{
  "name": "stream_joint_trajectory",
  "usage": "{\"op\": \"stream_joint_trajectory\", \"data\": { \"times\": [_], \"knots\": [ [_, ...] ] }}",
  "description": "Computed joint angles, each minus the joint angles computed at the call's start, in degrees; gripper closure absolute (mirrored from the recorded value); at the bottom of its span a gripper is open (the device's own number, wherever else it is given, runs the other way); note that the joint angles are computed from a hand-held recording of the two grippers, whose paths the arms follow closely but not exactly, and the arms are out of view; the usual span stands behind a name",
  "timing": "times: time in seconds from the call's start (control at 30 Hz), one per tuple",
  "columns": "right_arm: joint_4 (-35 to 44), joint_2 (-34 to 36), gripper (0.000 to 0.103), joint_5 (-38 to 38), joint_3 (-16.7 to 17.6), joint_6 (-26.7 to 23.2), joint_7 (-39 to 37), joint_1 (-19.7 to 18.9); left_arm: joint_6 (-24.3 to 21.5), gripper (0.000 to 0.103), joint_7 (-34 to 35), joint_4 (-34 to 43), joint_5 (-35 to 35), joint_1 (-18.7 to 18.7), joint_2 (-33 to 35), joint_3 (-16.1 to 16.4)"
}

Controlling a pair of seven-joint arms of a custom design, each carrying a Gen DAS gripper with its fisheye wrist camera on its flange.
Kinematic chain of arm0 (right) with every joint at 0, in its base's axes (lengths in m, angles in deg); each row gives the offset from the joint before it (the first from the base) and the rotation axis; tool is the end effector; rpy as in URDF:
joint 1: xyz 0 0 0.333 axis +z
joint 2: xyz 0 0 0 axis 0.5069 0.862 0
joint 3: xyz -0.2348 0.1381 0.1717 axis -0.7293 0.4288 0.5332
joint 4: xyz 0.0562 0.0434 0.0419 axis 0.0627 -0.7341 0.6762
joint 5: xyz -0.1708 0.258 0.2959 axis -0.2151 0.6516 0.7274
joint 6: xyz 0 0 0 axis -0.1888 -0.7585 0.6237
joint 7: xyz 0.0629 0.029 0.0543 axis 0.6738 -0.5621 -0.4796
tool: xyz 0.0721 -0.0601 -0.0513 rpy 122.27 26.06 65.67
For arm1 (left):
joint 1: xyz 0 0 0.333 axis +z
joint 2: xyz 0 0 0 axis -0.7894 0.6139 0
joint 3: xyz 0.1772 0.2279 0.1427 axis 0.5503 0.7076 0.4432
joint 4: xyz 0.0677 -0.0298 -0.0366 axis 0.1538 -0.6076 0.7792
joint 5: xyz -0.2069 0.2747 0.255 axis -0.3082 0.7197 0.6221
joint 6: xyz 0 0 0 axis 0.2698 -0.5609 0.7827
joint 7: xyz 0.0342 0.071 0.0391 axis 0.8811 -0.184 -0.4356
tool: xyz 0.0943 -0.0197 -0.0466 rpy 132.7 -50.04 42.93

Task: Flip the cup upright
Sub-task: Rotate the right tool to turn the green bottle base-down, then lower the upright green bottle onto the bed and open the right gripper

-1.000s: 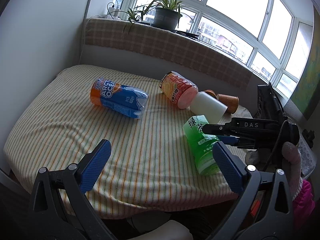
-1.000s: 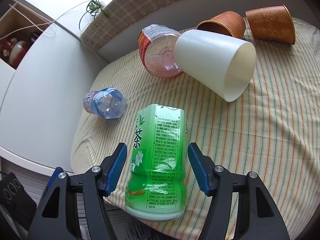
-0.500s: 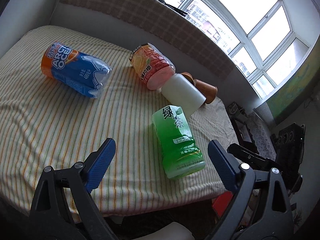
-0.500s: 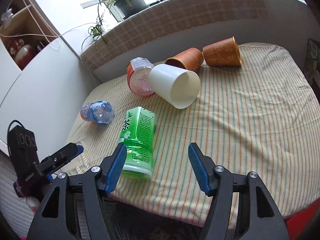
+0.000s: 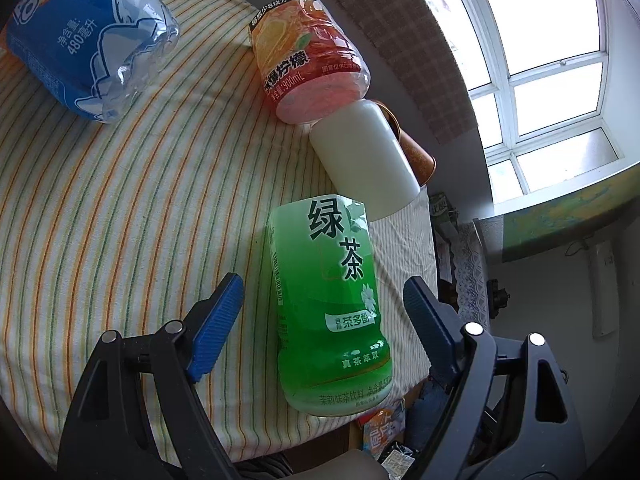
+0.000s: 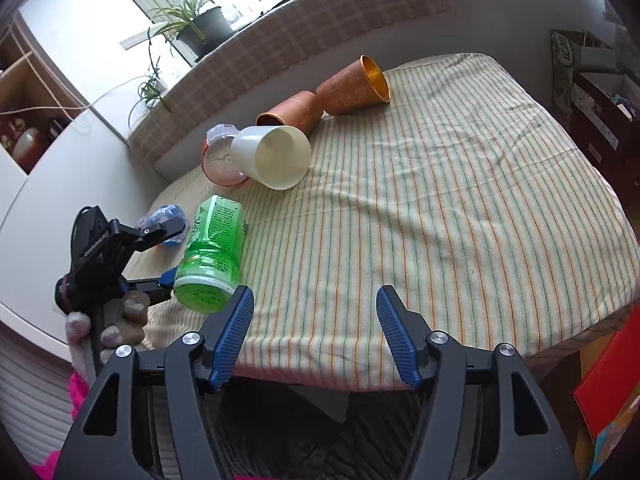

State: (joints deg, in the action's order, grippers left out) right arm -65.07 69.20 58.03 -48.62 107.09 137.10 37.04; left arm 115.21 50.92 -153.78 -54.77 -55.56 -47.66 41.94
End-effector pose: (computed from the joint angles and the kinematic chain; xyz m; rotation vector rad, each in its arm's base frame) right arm 0.6807 0.1336 0.5051 -1.8460 1.4832 0.0354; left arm 0.6771 -0.2076 0.4738 2.3133 -1.2903 1.3163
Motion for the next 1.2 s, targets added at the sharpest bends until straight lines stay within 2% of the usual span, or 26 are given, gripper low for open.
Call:
{"op": "stream_joint_trajectory", "data": {
  "times": [0.17, 0.37, 0.5, 0.63, 0.83, 1.0, 1.2],
  "knots": [
    [-0.1, 0.2, 0.040, 0.7, 0.0, -0.6, -0.3, -0.3, -2.1, 0.022, -6.0, 2.8, 6.8, -1.6, 2.2, 1.8],
    [-0.5, -0.3, 0.040, 1.8, 0.0, -0.7, -1.3, -0.4, -2.7, 0.030, -7.2, 3.4, 8.6, -0.8, 3.4, 1.1],
    [-0.5, -0.2, 0.040, 1.6, -0.3, -0.5, -0.7, -0.5, -2.2, 0.031, -7.3, 3.9, 8.8, -0.3, 4.2, 0.4],
    [-0.1, 0.1, 0.040, 1.3, -0.3, -1.0, -0.1, -0.6, -2.3, 0.039, -5.2, 4.6, 6.8, 1.0, 4.9, -1.2],
    [0.1, 0.3, 0.040, 0.7, 0.0, -1.0, -0.1, -0.4, -1.9, 0.039, -7.0, 4.7, 10.3, -0.6, 4.7, 0.2],
    [0.3, 0.4, 0.040, 0.8, 0.1, -1.1, -0.1, -0.3, 0.3, 0.040, -11.5, 3.0, 18.4, -3.5, 2.7, 3.1],
    [0.5, 0.6, 0.040, 0.5, 0.1, -1.4, 0.4, -0.1, 2.3, 0.041, -20.8, 1.5, 34.0, -8.1, 0.3, 8.3]
  ]
}}
